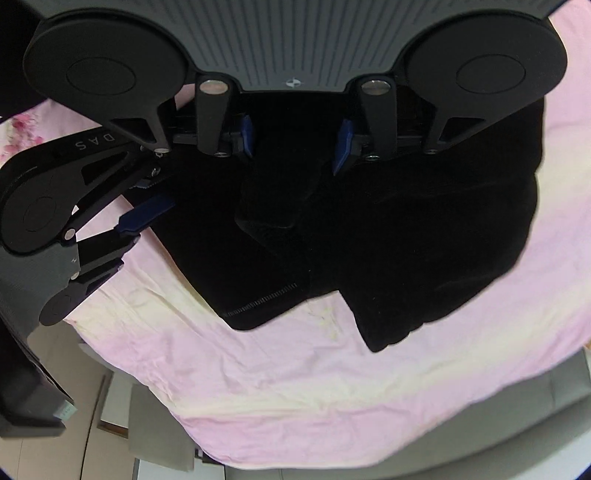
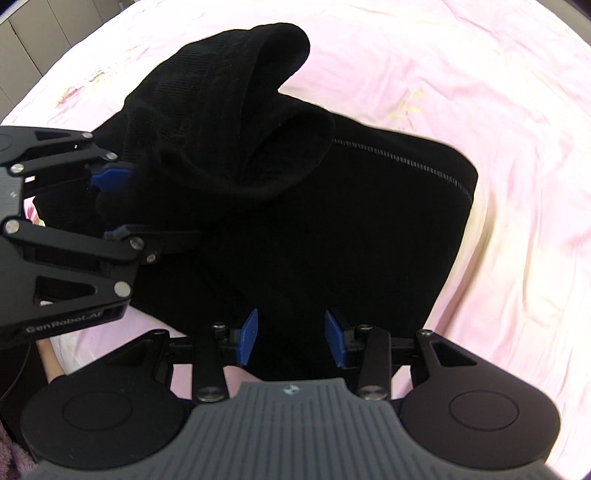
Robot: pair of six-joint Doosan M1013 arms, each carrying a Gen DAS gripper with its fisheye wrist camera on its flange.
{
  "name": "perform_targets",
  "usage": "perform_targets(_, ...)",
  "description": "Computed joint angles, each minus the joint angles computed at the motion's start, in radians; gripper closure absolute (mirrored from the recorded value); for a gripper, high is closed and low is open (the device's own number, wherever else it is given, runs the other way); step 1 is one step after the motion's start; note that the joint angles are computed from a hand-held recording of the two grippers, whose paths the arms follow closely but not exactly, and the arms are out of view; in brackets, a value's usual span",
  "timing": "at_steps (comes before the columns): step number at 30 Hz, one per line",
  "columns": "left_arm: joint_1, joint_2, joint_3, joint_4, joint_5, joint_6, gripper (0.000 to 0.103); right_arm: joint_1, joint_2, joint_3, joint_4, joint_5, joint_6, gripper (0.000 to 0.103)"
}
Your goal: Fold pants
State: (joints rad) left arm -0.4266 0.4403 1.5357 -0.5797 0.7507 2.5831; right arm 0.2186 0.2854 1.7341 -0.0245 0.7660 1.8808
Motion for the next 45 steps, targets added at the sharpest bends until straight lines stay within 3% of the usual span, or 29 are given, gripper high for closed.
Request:
perform_targets(6,0.058,0.043,-0.081,-0.091,0.239,0.006,0.04,0.0,-0.013,-0.002,-0.013,0.025,0.009,0.064)
perform_targets(10,0.107,0.093,-0.172,-0.16,0.488,-0.019,0.034,0.002,-0.026,-0.007,-0.012,0.01,0.032,0.06)
perform_targets(15,0.138,0.064,-0.173,-0.117,0.404,0.036,0.034,0.005,-0.036,-0.032,0.025,-0.024,0.076,0.055)
perform_targets(21,0.147,0.045,-0.145,0.042,0.17,0.001,0.034,0.009,0.007,-0.063,0.054,-0.123,0.15,0.053)
perform_targets(23,0.151,0.047,-0.136,0.084,0.123,-0.022,0.034,0.006,0.031,-0.08,0.06,-0.142,0.171,0.053)
perform_targets(33,0.171,0.099,-0.146,0.141,0.141,-0.168,0.035,-0.019,0.151,-0.173,0.139,-0.154,0.221,0.041)
perform_targets(35,0.172,0.106,-0.152,0.149,0.152,-0.182,0.035,-0.022,0.157,-0.165,0.188,-0.169,0.209,0.048)
perform_targets(37,0.174,0.115,-0.167,0.156,0.175,-0.192,0.036,-0.007,0.158,-0.167,0.133,-0.163,0.231,0.051)
perform_targets(42,0.177,0.116,-0.177,0.169,0.195,-0.194,0.044,0.04,0.136,-0.17,-0.023,-0.124,0.297,0.081)
perform_targets(45,0.198,0.088,-0.148,0.09,0.186,-0.132,0.053,0.058,0.113,-0.167,-0.059,-0.099,0.297,0.091)
